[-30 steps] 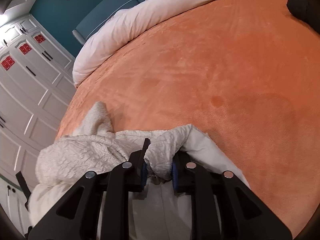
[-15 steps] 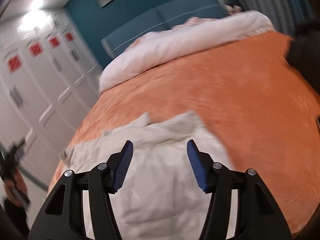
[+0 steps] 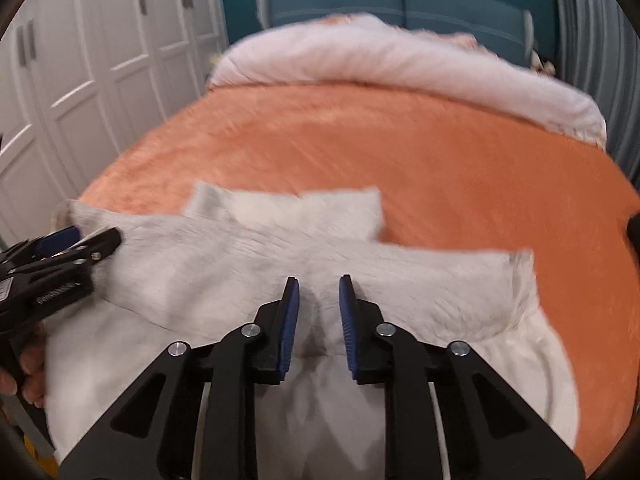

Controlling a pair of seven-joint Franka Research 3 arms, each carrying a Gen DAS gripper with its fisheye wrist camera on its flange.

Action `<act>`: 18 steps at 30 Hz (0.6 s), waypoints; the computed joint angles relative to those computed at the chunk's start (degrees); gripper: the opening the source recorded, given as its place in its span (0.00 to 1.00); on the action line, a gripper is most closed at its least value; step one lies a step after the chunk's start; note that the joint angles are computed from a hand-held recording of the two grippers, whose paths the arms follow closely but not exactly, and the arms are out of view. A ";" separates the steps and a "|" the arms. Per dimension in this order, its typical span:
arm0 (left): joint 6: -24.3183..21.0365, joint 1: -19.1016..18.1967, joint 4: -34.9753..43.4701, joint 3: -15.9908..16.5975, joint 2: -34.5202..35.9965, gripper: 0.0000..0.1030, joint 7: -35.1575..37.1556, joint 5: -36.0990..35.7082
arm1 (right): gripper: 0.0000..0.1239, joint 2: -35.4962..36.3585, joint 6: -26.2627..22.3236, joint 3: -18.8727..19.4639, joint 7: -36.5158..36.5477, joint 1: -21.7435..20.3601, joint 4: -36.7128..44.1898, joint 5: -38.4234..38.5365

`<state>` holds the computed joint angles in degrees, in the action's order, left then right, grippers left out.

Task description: Fold large clothes

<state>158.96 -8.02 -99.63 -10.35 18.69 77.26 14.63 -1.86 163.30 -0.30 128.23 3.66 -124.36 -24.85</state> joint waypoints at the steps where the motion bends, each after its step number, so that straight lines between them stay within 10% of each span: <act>1: -0.63 0.92 -0.04 -0.28 0.23 0.75 0.90 -1.07 | 0.13 0.36 1.27 -0.42 -1.20 -0.09 -0.92 2.90; 18: 3.85 1.30 -2.58 -0.29 2.51 0.78 -0.31 -3.25 | 0.10 3.42 13.18 -2.43 -9.48 1.29 -6.14 18.51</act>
<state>162.81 -6.72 -102.21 -10.64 21.20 76.95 11.38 1.55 176.48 -2.73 118.76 4.94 -130.50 -6.34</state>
